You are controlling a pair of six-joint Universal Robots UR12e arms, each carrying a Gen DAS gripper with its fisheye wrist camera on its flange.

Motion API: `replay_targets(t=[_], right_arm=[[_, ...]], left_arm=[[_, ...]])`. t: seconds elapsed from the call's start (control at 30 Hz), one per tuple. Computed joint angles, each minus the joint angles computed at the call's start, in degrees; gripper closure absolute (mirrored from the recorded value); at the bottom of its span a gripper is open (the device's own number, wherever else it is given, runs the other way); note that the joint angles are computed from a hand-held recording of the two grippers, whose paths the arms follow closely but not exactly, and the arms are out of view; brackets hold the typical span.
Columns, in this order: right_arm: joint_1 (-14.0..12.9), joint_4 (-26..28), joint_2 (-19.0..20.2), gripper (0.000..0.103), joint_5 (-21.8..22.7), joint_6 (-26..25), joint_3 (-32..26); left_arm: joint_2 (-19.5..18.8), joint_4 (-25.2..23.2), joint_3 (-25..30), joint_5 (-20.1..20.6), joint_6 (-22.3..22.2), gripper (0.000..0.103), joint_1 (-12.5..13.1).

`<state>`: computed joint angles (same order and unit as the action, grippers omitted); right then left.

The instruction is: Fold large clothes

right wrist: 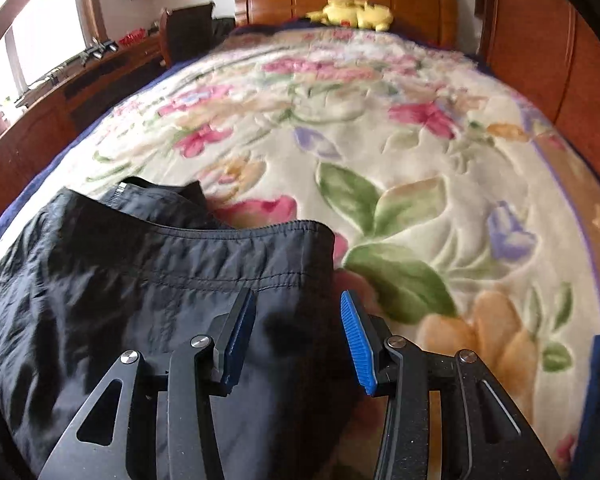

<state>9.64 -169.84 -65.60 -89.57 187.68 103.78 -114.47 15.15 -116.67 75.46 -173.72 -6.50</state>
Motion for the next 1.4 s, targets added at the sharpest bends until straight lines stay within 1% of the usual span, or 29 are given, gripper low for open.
replay_targets(t=[0.1,0.23,0.3,0.33,0.37,0.43,0.47,0.5,0.53,0.57,0.6,0.63,0.67,0.73,0.77,0.8,0.87,0.9,0.93,1.0,1.03,1.1,1.17,1.3,1.4], right_arm=[[-1.0,2.4,1.8,0.057,2.6,0.2,-2.3],[-1.4,1.2,2.7,0.059,3.6,0.4,-3.3],[-1.1,0.6,2.9,0.082,3.3,-1.8,-3.4],[-0.8,-0.3,2.8,0.089,2.5,-3.8,-3.3],[-0.3,-1.3,2.7,0.094,1.0,-5.3,-3.2],[0.4,-3.7,2.7,0.096,-2.1,-5.9,-2.9],[0.8,-4.9,2.7,0.096,-4.2,-5.6,-2.8],[1.2,-5.8,2.9,0.097,-7.5,-4.4,-3.0],[1.3,-5.8,3.1,0.097,-9.9,-2.9,-3.1],[1.3,-4.7,3.3,0.097,-11.6,-0.7,-3.6],[1.4,-3.2,3.6,0.097,-13.2,0.2,-4.1],[2.1,-1.5,4.2,0.097,-16.5,0.3,-5.0],[2.5,-0.1,4.7,0.097,-18.6,0.2,-5.7],[3.0,2.0,5.0,0.097,-19.8,-0.2,-6.5],[3.2,2.8,5.0,0.097,-20.5,0.4,-6.8],[3.2,3.2,5.0,0.096,-20.7,0.9,-7.0],[3.1,2.2,4.0,0.094,-19.2,1.4,-6.3],[3.2,1.9,3.3,0.086,-18.8,1.6,-5.9],[3.4,0.5,2.6,0.083,-18.7,1.8,-4.9],[3.6,-3.5,0.6,0.067,-17.1,1.6,-2.1],[3.8,-5.3,-0.5,0.063,-16.3,1.6,-0.5],[4.4,-9.1,-2.2,0.043,-14.9,1.2,2.7],[5.0,-11.2,-4.0,0.039,-13.7,0.2,5.6],[7.3,-14.0,-7.0,0.039,-15.3,-0.9,10.4],[8.9,-16.9,-8.9,0.039,-16.5,-0.3,14.0]], left_arm=[[-0.3,-0.9,0.4,-1.0,0.2,0.022,-0.3],[-0.5,-1.9,0.8,-1.3,1.1,0.022,-0.8],[-0.6,-2.1,1.0,-1.4,1.4,0.022,-1.0],[-0.6,-2.1,1.0,-1.4,1.5,0.022,-1.0],[-0.7,-2.0,1.0,-1.4,1.5,0.022,-1.1],[-0.8,-2.1,1.1,-1.6,1.4,0.022,-1.1],[-0.8,-2.1,1.1,-1.8,1.3,0.022,-1.1],[-0.9,-2.2,1.1,-2.0,1.3,0.022,-1.1],[-0.9,-2.1,1.0,-2.2,1.2,0.022,-1.1],[-0.9,-2.1,1.0,-2.3,1.1,0.022,-1.2],[-0.9,-2.3,1.0,-2.3,1.0,0.022,-1.3],[-0.8,-2.2,0.9,-2.1,0.9,0.022,-1.4],[-0.7,-2.1,0.8,-2.0,0.8,0.022,-1.6],[-0.5,-1.9,0.6,-2.0,0.9,0.022,-1.9],[-0.4,-1.7,0.5,-2.0,0.7,0.022,-2.1],[-0.3,-1.6,0.4,-2.0,0.5,0.022,-2.2],[-0.2,-1.9,0.6,-1.9,0.2,0.022,-2.6],[-0.2,-1.9,0.7,-1.7,0.1,0.022,-2.8],[-0.2,-1.8,0.8,-1.5,-0.1,0.022,-3.1],[-0.4,-1.6,1.1,-1.7,-0.4,0.022,-3.5],[-0.5,-1.4,1.2,-1.8,-0.6,0.022,-3.7],[-0.8,-0.9,1.6,-1.3,-0.8,0.022,-4.2],[-1.3,-0.5,2.2,-0.5,-1.0,0.022,-4.9],[-1.9,0.4,3.0,0.4,-1.6,0.019,-6.0],[-2.4,1.2,3.4,1.7,-1.5,0.019,-7.0]])
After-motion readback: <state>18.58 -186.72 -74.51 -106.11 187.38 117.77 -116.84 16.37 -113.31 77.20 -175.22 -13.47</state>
